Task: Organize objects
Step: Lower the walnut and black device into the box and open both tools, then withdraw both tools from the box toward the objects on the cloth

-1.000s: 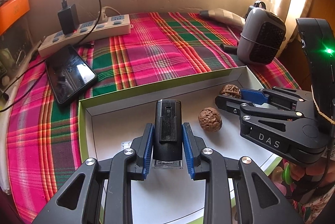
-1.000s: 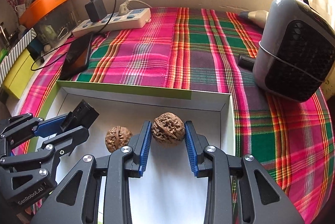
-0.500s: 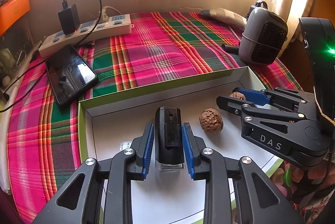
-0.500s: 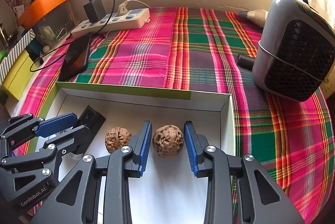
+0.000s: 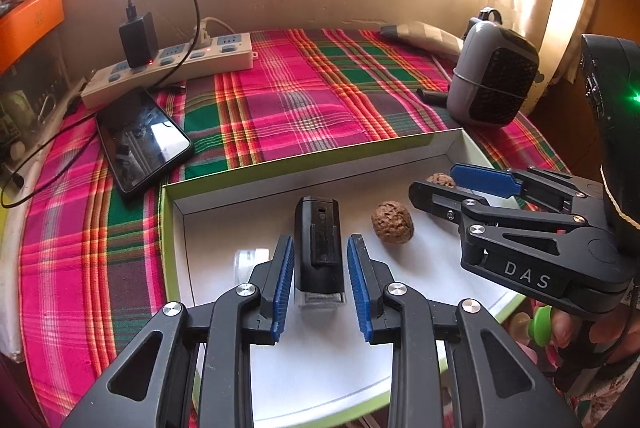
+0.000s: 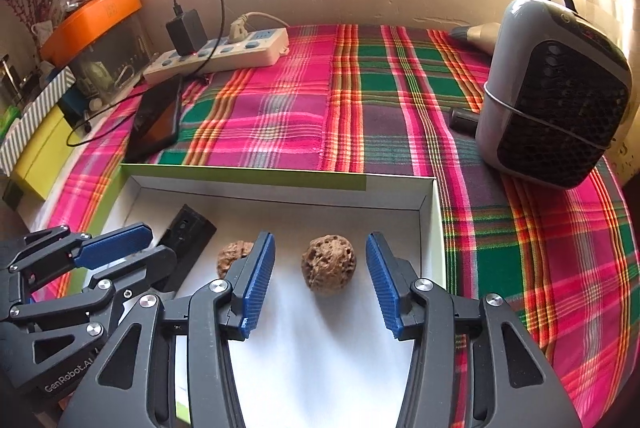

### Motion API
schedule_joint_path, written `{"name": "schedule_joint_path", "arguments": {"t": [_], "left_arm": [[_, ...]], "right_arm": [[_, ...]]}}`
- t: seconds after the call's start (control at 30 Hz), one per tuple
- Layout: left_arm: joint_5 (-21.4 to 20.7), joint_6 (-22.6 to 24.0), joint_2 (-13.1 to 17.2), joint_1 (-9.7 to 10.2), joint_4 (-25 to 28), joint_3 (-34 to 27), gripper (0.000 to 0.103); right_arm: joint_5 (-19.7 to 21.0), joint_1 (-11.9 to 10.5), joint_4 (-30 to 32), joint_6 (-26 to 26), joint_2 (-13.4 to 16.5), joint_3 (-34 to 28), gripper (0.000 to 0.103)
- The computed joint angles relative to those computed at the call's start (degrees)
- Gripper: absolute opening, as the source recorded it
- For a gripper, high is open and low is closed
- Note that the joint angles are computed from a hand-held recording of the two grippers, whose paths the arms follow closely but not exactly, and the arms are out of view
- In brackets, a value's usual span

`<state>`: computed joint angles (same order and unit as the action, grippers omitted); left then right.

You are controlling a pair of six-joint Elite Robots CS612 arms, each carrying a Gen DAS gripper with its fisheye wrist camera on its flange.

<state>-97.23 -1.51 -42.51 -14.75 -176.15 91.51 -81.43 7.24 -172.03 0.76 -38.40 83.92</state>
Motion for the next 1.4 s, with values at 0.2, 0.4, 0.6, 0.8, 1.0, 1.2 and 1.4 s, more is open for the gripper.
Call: {"name": "schedule_joint_path", "arguments": {"t": [0.2, 0.4, 0.6, 0.8, 1.0, 1.2, 1.4], "left_arm": [[-0.53, -0.23, -1.26, 0.04, -2.06, 2.1, 0.026], [-0.81, -0.86, -2.86, 0.15, -4.78, 4.97, 0.026], [-0.76, -1.27, -4.3, 0.23, -7.56, 7.82, 0.026], [0.36, -1.44, -5.65, -0.04, -11.94, 11.59, 0.026], [-1.33, -2.23, -6.1, 0.39, -13.83, 14.05, 0.026], [-3.43, -3.6, -6.05, 0.65, -15.44, 15.77, 0.026], [-3.9, -3.98, -5.97, 0.46, -14.63, 16.4, 0.031]], "right_arm": [[0.55, -0.01, -2.34, 0.1, -1.25, 2.11, 0.049], [1.19, 0.09, -4.57, -0.34, -2.53, 4.52, 0.049], [2.29, -0.06, -7.43, -0.34, -4.04, 7.51, 0.049], [2.93, -0.3, -10.63, -1.95, -5.58, 10.97, 0.049], [1.55, -0.94, -14.54, -2.84, -6.93, 14.91, 0.049], [-0.87, -1.53, -18.95, -0.76, -7.52, 18.4, 0.049], [-0.5, -2.07, -19.77, -0.08, -7.5, 20.04, 0.049]]}}
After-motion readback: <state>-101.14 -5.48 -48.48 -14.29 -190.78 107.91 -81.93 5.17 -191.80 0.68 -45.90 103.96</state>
